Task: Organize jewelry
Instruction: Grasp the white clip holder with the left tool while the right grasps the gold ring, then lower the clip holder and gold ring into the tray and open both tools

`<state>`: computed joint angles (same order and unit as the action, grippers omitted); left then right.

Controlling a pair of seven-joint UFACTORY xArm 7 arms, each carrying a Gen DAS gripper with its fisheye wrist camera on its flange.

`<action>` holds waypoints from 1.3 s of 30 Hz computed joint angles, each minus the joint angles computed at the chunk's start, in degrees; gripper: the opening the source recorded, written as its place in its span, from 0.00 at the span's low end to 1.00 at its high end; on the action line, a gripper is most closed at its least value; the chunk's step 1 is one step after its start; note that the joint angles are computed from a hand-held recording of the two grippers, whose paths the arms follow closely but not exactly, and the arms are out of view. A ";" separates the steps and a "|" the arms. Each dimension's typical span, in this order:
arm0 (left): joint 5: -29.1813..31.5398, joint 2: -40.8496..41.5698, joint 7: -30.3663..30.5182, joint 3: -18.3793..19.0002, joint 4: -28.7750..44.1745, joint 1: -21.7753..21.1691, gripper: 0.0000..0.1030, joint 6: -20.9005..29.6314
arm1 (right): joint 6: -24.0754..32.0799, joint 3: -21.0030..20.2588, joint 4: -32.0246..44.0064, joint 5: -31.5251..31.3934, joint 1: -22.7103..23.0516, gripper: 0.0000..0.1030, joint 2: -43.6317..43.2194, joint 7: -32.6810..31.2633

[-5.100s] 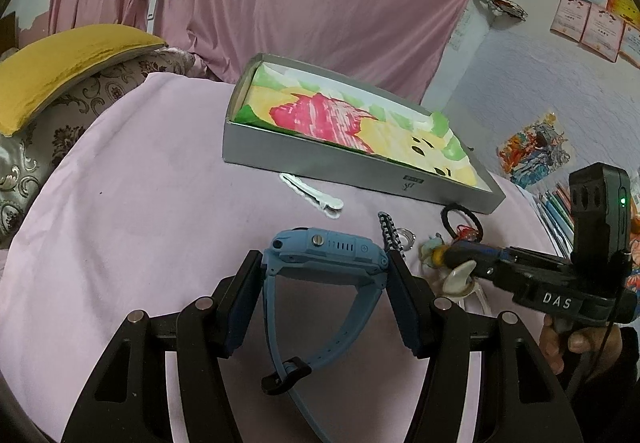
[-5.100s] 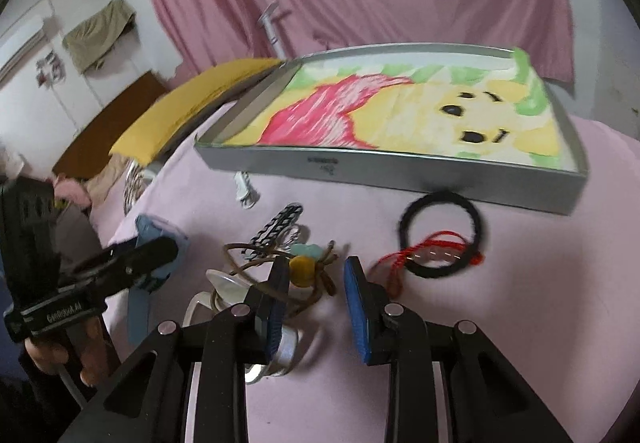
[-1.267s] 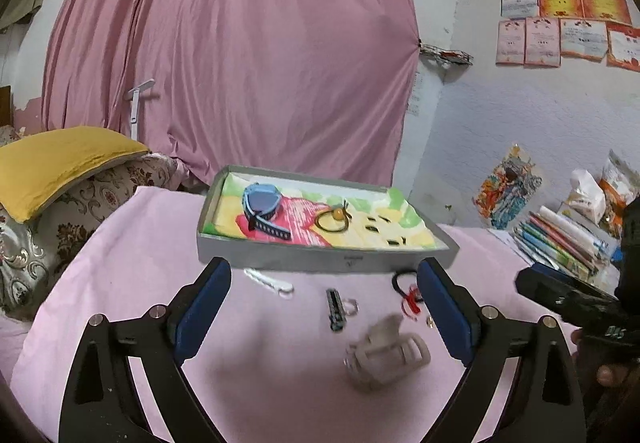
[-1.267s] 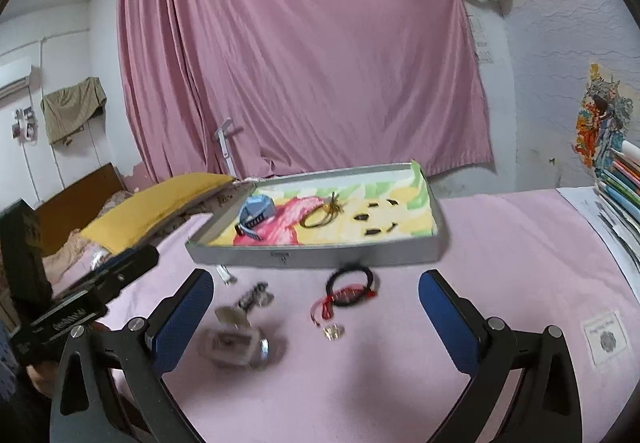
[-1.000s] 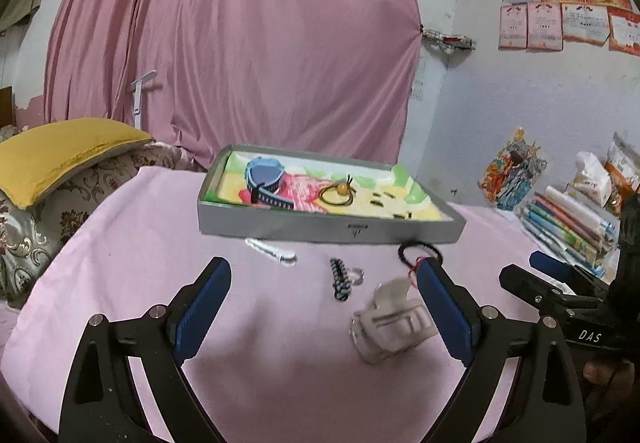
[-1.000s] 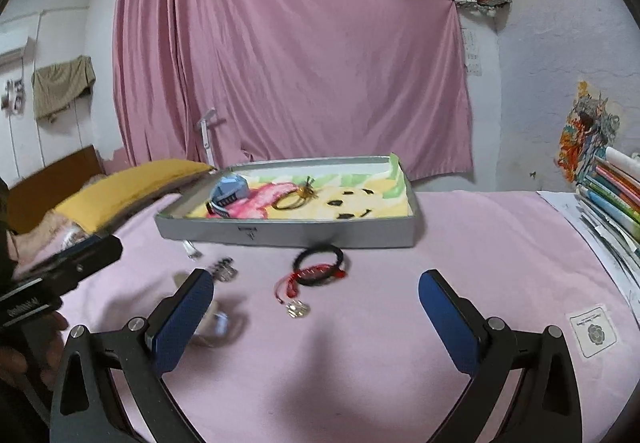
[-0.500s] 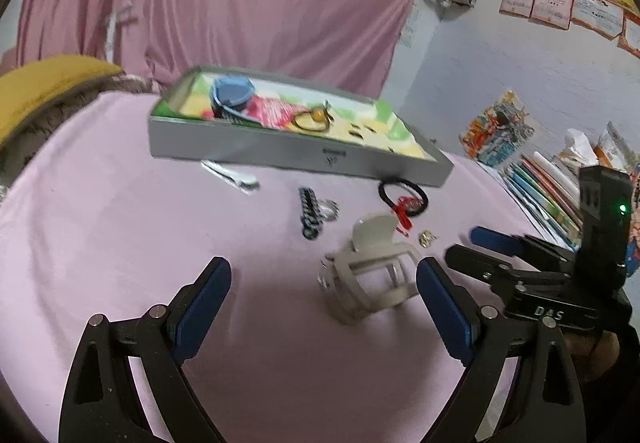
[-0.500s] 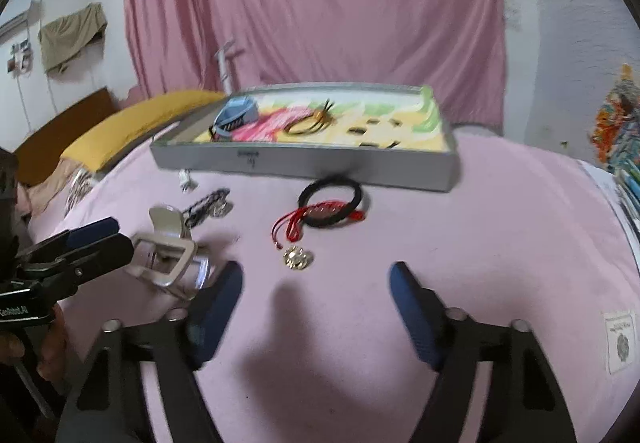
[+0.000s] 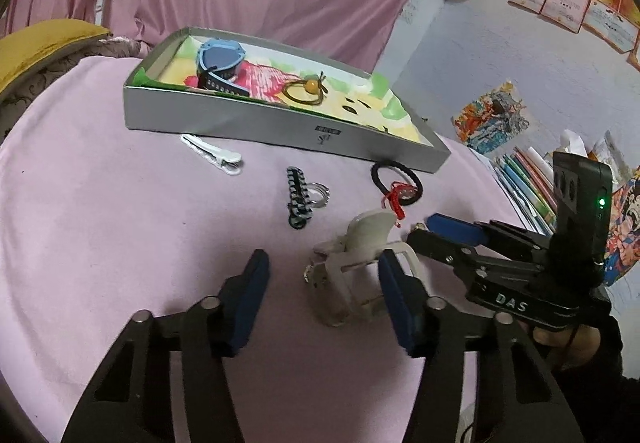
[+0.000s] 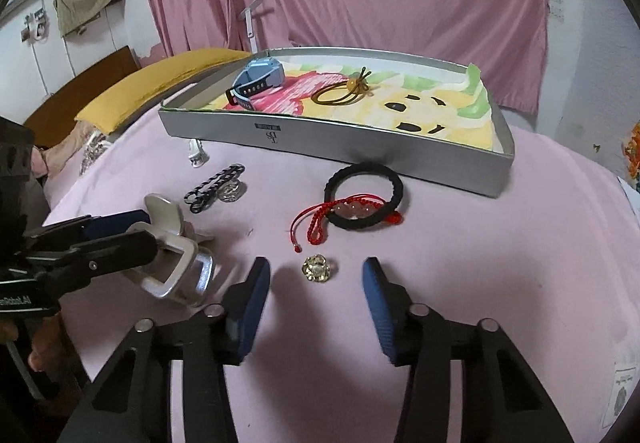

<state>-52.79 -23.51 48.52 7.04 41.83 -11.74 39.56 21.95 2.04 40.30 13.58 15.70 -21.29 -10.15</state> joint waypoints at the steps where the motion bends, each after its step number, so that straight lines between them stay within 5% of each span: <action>1: 0.34 0.22 -0.10 0.34 0.43 0.00 0.39 1.48 | -0.04 -0.12 0.06 0.19 0.15 0.36 0.08 -0.11; 10: 2.57 -1.17 -2.04 -0.62 0.33 0.70 0.23 3.48 | -1.58 -0.75 -1.39 1.06 0.78 0.14 -0.94 -0.13; 17: 3.29 -3.91 -2.32 -0.39 -1.77 -0.34 0.22 2.83 | -1.72 -1.71 -3.06 3.29 2.27 0.14 -2.94 -1.18; 28: -1.13 -8.18 0.72 0.66 -6.01 -5.37 0.22 -8.99 | -11.18 -1.89 -9.37 4.75 4.63 0.14 -8.22 3.33; 39: -7.04 -6.09 3.53 3.17 -3.42 -12.07 0.21 -21.36 | -19.65 -3.96 -7.82 0.68 6.80 0.14 -7.73 7.14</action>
<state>-59.83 -29.60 52.05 10.21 38.41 -23.81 18.20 2.31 -1.93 32.48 14.27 22.49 -29.03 -3.01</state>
